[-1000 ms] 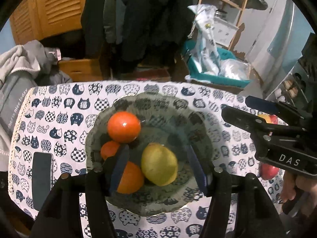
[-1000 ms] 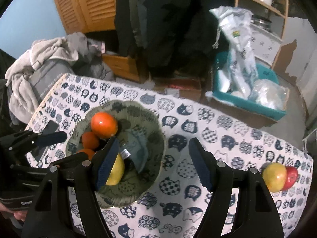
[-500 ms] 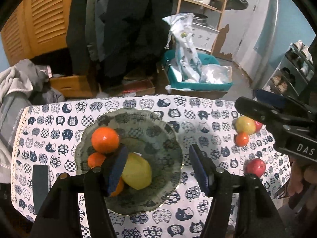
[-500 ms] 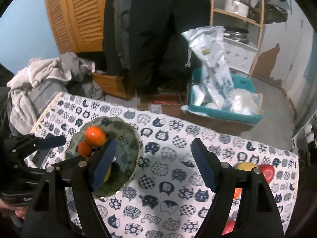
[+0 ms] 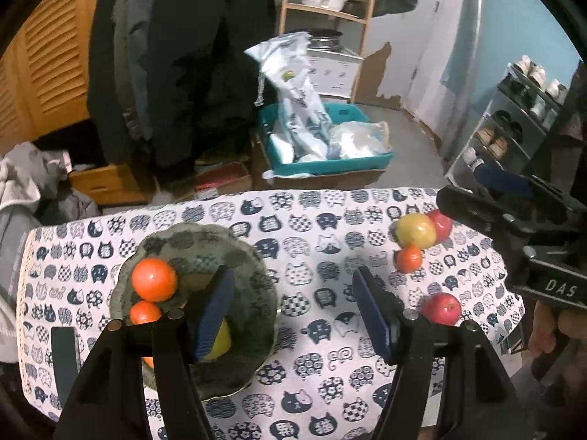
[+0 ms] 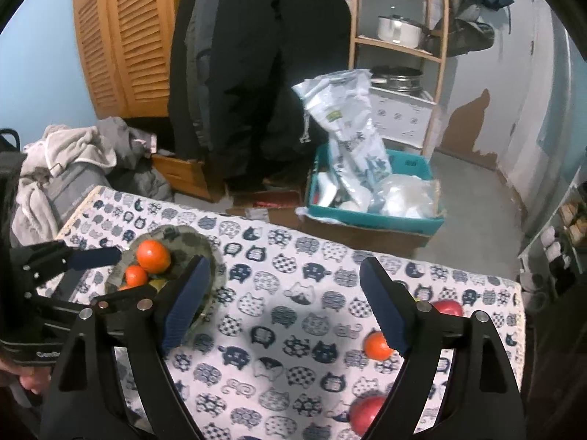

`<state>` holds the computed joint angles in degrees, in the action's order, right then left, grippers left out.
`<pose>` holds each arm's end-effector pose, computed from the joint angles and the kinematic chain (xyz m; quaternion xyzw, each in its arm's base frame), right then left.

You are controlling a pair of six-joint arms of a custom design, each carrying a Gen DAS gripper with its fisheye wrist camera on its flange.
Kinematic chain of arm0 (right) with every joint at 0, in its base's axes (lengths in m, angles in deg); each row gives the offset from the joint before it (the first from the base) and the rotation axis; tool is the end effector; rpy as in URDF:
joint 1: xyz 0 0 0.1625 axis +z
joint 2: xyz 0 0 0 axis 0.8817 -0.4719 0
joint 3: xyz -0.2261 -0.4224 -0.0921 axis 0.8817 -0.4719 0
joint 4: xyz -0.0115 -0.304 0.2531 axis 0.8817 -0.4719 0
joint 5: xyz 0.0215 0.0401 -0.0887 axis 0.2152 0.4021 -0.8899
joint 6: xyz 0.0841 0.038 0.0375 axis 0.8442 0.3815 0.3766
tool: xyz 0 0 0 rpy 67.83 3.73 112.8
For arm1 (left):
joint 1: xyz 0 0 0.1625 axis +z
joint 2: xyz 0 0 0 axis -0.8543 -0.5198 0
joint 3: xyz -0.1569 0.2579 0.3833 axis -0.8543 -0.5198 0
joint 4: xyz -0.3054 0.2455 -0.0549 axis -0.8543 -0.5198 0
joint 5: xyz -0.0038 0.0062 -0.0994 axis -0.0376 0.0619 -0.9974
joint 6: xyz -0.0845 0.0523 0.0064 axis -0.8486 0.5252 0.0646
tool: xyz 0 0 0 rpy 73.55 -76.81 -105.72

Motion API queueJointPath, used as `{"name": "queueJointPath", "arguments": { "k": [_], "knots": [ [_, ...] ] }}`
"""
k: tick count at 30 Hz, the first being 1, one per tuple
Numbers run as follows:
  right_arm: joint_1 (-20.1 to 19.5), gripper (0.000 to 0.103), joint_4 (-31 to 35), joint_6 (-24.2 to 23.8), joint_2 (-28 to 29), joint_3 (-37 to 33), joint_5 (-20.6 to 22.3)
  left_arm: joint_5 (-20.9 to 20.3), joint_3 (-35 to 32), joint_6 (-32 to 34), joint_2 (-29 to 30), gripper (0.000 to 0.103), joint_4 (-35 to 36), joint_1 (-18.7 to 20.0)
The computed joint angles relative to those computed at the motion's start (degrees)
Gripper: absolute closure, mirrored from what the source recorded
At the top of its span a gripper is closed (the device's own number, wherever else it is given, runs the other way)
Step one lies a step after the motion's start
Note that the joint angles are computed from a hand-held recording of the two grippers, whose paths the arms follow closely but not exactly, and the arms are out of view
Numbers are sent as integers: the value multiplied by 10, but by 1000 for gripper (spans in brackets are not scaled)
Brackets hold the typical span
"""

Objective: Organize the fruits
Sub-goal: 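Lift both tools from the bowl and move toward the remaining fruit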

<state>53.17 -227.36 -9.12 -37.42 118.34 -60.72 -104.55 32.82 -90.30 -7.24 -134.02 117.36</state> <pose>0.4445 -0.7418 0.1213 0.3784 -0.8646 0.2379 0.2297 -0.1743 -0.6866 0.3497 0.0777 0.8941 -0.3123 0.3115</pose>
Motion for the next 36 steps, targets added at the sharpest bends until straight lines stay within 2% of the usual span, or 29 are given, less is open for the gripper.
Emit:
{"name": "queueJointPath", "arguments": {
  "k": [10,20,36],
  "knots": [
    [-22,19,-37,1,-45,49,-10,-11,-24,20,28,35,4,-16],
    [-42,18,-62,23,-79,69,-19,-19,-46,41,59,32,11,-28],
    [-72,18,-52,53,-99,74,-37,-35,-102,63,111,32,29,-31]
  ]
}}
